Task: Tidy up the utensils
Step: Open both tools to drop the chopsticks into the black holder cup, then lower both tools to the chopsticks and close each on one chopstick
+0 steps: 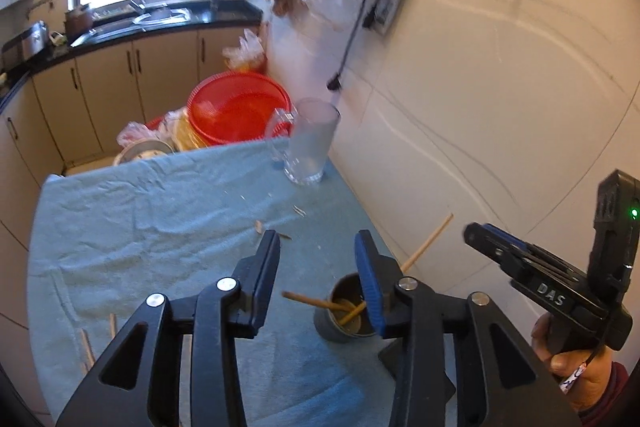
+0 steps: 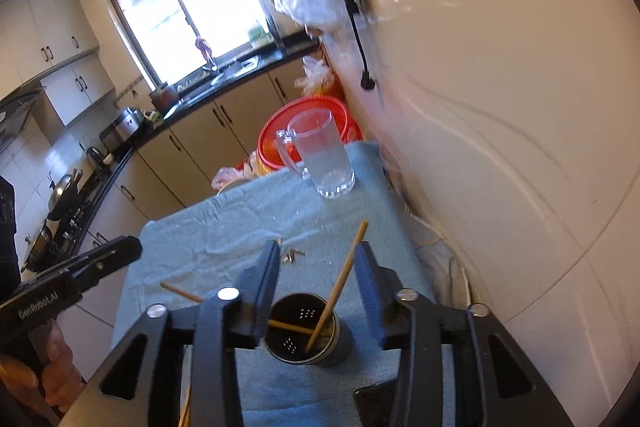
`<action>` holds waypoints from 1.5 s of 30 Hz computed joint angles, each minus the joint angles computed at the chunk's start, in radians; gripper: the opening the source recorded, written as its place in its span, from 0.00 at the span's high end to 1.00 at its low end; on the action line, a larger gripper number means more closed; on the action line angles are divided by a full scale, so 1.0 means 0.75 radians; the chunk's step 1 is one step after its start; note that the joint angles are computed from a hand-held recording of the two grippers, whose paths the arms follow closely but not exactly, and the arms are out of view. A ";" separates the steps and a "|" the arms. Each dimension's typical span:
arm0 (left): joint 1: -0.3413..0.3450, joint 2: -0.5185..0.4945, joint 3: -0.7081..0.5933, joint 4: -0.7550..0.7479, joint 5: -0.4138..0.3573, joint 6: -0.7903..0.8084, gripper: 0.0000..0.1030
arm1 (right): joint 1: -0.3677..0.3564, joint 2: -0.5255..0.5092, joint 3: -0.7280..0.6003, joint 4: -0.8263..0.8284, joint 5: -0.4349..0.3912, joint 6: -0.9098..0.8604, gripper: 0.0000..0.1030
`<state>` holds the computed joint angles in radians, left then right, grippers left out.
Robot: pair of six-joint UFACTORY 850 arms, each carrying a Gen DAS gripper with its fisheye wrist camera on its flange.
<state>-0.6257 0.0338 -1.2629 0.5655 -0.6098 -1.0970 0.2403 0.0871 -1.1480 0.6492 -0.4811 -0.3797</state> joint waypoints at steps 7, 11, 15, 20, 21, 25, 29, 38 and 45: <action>-0.022 0.194 0.135 0.183 -0.066 -0.207 0.60 | 0.049 0.137 0.064 0.108 0.040 -0.093 0.54; -0.038 0.313 0.236 0.272 -0.147 -0.309 0.58 | 0.113 0.188 0.105 0.230 -0.003 -0.226 0.54; -0.029 0.439 0.349 0.276 -0.233 -0.352 0.57 | 0.208 0.205 0.137 0.265 -0.044 -0.283 0.54; 0.014 0.602 0.497 0.207 -0.303 -0.357 0.57 | 0.326 0.174 0.157 0.232 -0.082 -0.238 0.54; 0.023 0.634 0.528 0.190 -0.327 -0.354 0.57 | 0.368 0.145 0.152 0.191 -0.088 -0.204 0.54; 0.086 0.778 0.649 0.091 -0.381 -0.325 0.57 | 0.428 0.113 0.155 0.150 -0.099 -0.145 0.54; 0.183 0.912 0.772 -0.026 -0.422 -0.244 0.57 | 0.490 0.061 0.155 0.099 -0.126 -0.068 0.54; 0.422 1.073 1.036 -0.386 -0.352 0.102 0.61 | 0.601 -0.022 0.143 -0.126 -0.118 0.188 0.54; 0.514 0.965 1.113 -0.578 -0.218 0.392 0.73 | 0.625 -0.041 0.152 -0.291 -0.122 0.380 0.54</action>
